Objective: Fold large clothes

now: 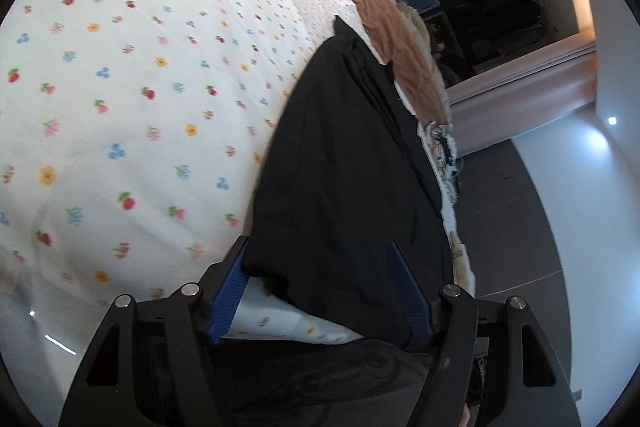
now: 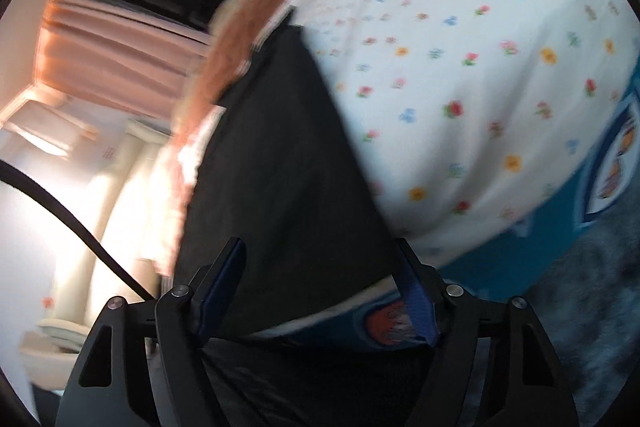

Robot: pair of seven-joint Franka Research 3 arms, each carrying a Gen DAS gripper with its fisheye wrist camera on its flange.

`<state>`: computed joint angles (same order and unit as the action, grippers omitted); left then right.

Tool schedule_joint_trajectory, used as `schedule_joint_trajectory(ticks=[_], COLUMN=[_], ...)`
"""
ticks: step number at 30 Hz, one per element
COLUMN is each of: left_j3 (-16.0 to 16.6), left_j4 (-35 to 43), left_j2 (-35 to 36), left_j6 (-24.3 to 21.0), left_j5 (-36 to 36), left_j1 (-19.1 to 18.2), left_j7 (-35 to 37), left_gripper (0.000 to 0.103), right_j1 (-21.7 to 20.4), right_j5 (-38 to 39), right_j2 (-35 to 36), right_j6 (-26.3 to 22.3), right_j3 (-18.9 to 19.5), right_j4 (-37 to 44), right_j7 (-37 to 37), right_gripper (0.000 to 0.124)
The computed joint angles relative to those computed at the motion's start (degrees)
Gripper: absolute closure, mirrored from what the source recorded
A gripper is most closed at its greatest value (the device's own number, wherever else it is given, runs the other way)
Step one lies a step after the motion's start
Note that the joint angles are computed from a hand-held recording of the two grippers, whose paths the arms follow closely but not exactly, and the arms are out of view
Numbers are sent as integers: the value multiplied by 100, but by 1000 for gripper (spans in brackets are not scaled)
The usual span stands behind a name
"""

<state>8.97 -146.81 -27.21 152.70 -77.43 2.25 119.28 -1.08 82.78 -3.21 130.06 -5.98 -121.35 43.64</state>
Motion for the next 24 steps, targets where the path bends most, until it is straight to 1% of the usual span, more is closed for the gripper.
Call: schedule_joint_trajectory(ticks=[2, 3, 5, 6, 7, 8, 9, 12, 14, 15, 16, 17, 18, 19, 20, 22, 24], left_j3=[-50, -123, -134, -160, -222, -251, -269, -278, -348, -351, -363, -280, -198, -176, -136, -58, -36], left_j4=[68, 99, 194, 224, 262, 290, 325, 426, 437, 422, 386, 356, 345, 326, 320, 310, 289], left_j2=[69, 122, 250, 297, 371, 428, 485, 615, 665, 678, 667, 632, 589, 535, 496, 366, 202], left_j6=[51, 88, 116, 141, 192, 255, 309, 426, 583, 639, 733, 809, 881, 969, 1014, 1069, 1141], left_j5=[-27, 114, 109, 142, 288, 372, 447, 664, 959, 1108, 1229, 1114, 967, 919, 880, 783, 825], left_j1=[-34, -24, -93, -101, -87, -92, -106, -142, -124, -121, -127, -230, -330, -380, -430, -522, -559], left_j7=[26, -72, -62, -96, -222, -286, -331, -439, -717, -850, -1004, -918, -781, -734, -685, -602, -635], left_gripper=[34, 34, 36, 44, 49, 52, 56, 64, 78, 93, 97, 98, 98, 99, 99, 99, 99], right_j1=[-48, -65, -84, -92, -104, -108, -113, -64, 6, 53, 73, 91, 89, 81, 96, 141, 204], right_j5=[345, 412, 433, 403, 387, 411, 426, 415, 477, 539, 580, 647, 650, 600, 439, 300, 396], right_j2=[-59, -75, -94, -73, -34, -16, 4, -42, -189, -268, -306, -325, -301, -317, -348, -441, -662], right_j6=[-253, -315, -239, -203, -208, -195, -183, 53, 240, 318, 370, 352, 213, 217, 423, 674, 789], right_j3=[-73, -91, -95, -97, -104, -98, -92, -10, 34, 52, 34, 9, -38, -56, -17, 15, 5], right_j4=[-41, -52, -47, -32, -7, -4, 15, -26, -177, -260, -277, -313, -264, -275, -257, -286, -402], right_j7=[-335, -414, -438, -367, -290, -284, -306, -332, -421, -461, -463, -528, -464, -401, -268, -138, -143], right_gripper=[52, 52, 52, 52, 52, 52, 52, 52, 52, 59, 69, 95, 112, 118, 122, 123, 123])
